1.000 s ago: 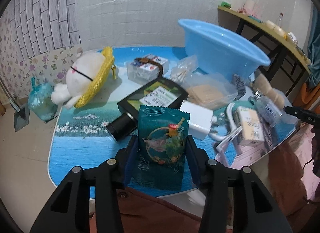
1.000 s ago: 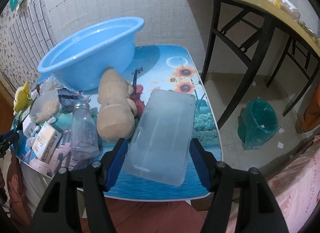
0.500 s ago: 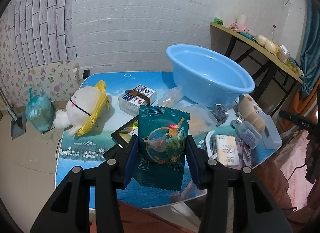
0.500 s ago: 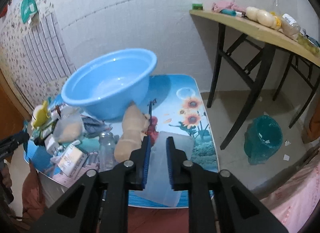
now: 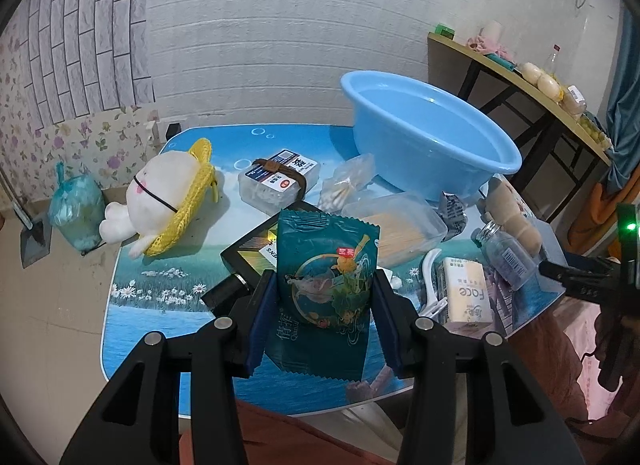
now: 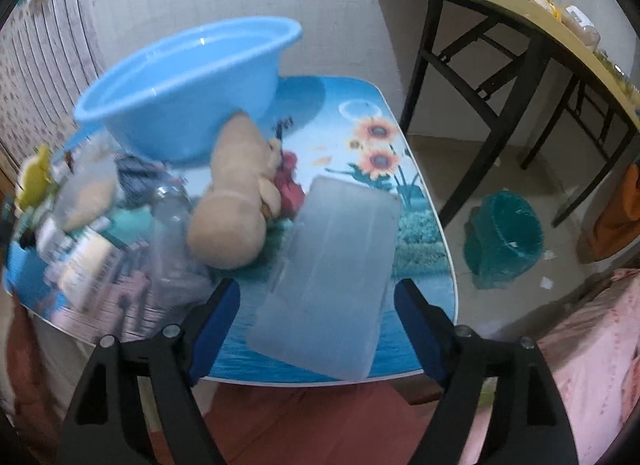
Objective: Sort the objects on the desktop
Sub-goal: 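Carry the teal snack packet with the left tool while the right tool carries the translucent box toward the basin, then open the left tool to drop the packet into the basin while the right tool lowers the box in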
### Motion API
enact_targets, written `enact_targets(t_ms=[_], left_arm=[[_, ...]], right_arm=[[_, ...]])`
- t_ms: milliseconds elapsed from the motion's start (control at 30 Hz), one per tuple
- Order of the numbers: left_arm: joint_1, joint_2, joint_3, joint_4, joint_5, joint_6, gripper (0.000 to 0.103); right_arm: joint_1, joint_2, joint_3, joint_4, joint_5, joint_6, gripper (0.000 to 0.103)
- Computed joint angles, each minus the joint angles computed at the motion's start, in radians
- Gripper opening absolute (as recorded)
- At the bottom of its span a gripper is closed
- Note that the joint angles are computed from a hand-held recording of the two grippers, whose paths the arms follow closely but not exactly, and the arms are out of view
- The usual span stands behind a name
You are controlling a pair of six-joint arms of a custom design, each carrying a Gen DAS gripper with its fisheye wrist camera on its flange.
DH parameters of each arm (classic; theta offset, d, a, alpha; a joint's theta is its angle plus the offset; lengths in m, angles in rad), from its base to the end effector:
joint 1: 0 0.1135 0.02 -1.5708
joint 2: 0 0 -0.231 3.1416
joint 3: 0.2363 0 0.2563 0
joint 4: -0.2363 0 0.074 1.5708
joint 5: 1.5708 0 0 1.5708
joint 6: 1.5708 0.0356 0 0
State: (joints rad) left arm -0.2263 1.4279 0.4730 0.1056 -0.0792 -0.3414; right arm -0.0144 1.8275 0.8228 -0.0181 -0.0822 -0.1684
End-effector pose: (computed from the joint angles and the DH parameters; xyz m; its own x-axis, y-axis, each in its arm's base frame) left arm 0.2465 -0.0539 0.0912 -0.7473 -0.1704 -0.6423 -0.0822 0.9828 -0.1652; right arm 0.3200 -0.0017 0.0654 -0.8366 -0.1550 -0.5254 -0.1711 0.9851 -0.0182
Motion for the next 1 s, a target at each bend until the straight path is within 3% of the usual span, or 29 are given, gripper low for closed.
enact_targets(t_ms=[133,200,267,633,1000], left_arm=[[0.008,0.006,0.002,-0.004,0.003,-0.001,0.045],[0.012,-0.002,0.000,-0.007,0.001,0.001,0.045],[0.011,-0.009,0.002,-0.013,-0.005,0.001,0.045],[-0.012,-0.025,0.083,-0.078,-0.033,0.025,0.045],[-0.040,0.130,0.353,-0.113,-0.029,0.072,0.045]], right_arm=[[-0.003,0.054,0.017,0.016,0.028,-0.008,0.079],[-0.017,0.055,0.011,0.034,0.007,-0.016,0.065],[-0.026,0.052,0.013,0.034,0.005,-0.022,0.060],[-0.085,-0.103,-0.039,0.078,-0.097,-0.028,0.059],[-0.006,-0.164,0.048,0.045,-0.227,0.011,0.059]])
